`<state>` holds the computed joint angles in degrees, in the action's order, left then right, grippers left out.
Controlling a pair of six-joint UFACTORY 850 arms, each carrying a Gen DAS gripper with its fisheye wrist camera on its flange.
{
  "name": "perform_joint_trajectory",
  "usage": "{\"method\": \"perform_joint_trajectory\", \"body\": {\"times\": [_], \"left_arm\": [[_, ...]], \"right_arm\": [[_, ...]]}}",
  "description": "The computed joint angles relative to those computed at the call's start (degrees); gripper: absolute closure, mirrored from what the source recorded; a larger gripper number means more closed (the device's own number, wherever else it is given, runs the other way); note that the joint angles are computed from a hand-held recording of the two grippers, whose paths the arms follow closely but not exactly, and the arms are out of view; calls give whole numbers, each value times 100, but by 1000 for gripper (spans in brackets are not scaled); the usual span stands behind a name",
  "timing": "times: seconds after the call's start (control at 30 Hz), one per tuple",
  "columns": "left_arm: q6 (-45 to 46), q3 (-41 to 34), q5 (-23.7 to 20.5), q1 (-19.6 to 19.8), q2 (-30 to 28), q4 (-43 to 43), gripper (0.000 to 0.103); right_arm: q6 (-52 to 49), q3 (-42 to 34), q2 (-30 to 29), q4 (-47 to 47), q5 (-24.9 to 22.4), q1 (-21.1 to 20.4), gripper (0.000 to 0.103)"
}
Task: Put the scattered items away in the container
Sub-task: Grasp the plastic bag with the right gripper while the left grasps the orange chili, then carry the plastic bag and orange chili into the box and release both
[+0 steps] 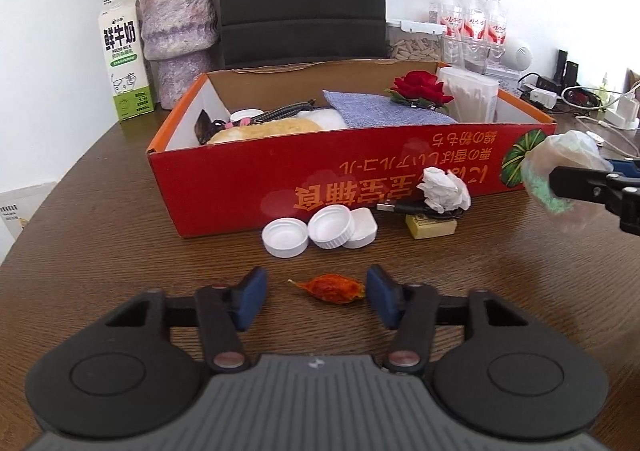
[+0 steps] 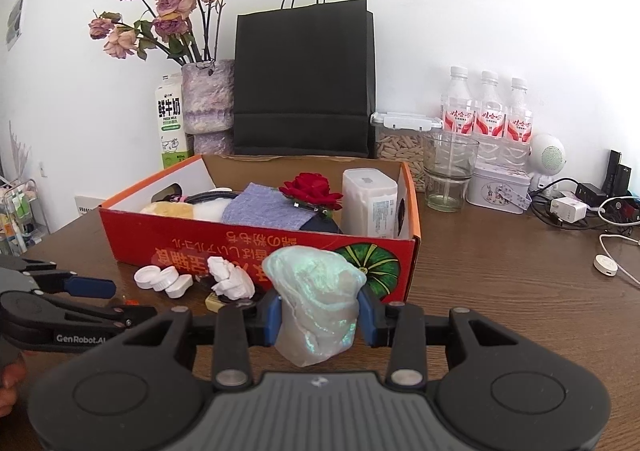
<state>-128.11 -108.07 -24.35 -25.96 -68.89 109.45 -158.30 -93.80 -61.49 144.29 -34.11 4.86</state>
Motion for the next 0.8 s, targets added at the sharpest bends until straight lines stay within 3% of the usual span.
{"method": "perform_joint_trajectory", "body": {"times": [0.03, 0.47, 0.8], "left_arm": [[-120, 35, 37, 3, 20, 134, 61], [-328, 148, -110, -25, 71, 267, 61], [-1597, 910, -954, -144, 582, 1204, 61]], "right_arm": [[-9, -1, -1, 0, 6, 3, 66], [-59, 33, 12, 10, -6, 15, 66], [-25, 194, 191, -20, -312, -28, 66]]}}
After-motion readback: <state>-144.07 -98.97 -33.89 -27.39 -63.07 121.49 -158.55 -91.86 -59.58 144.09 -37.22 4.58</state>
